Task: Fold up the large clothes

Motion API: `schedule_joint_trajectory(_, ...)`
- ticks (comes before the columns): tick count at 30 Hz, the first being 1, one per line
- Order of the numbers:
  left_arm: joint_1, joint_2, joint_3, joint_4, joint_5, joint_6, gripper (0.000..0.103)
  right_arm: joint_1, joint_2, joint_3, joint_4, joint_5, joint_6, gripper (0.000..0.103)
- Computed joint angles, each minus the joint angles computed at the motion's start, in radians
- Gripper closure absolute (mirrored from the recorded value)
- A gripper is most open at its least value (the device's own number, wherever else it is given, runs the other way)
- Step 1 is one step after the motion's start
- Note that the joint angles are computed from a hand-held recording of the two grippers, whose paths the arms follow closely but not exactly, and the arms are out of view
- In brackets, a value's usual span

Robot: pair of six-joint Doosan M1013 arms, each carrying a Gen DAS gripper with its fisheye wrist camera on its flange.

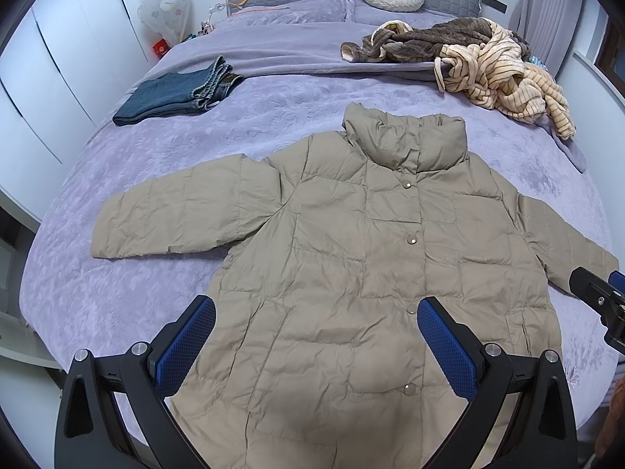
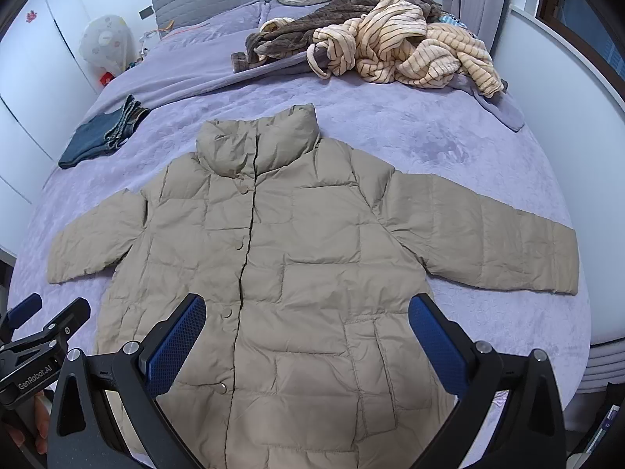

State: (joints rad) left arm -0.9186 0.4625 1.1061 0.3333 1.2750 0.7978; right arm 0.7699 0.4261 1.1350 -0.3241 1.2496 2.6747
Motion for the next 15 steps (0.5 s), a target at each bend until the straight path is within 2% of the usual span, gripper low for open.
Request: schedule_joint_trajectory(15,0.002,-0.006,0.004,0.002,0.0,0.0,0.0,0.004,0.001,-0.001,-0.003,-0.001,0.004,0.0)
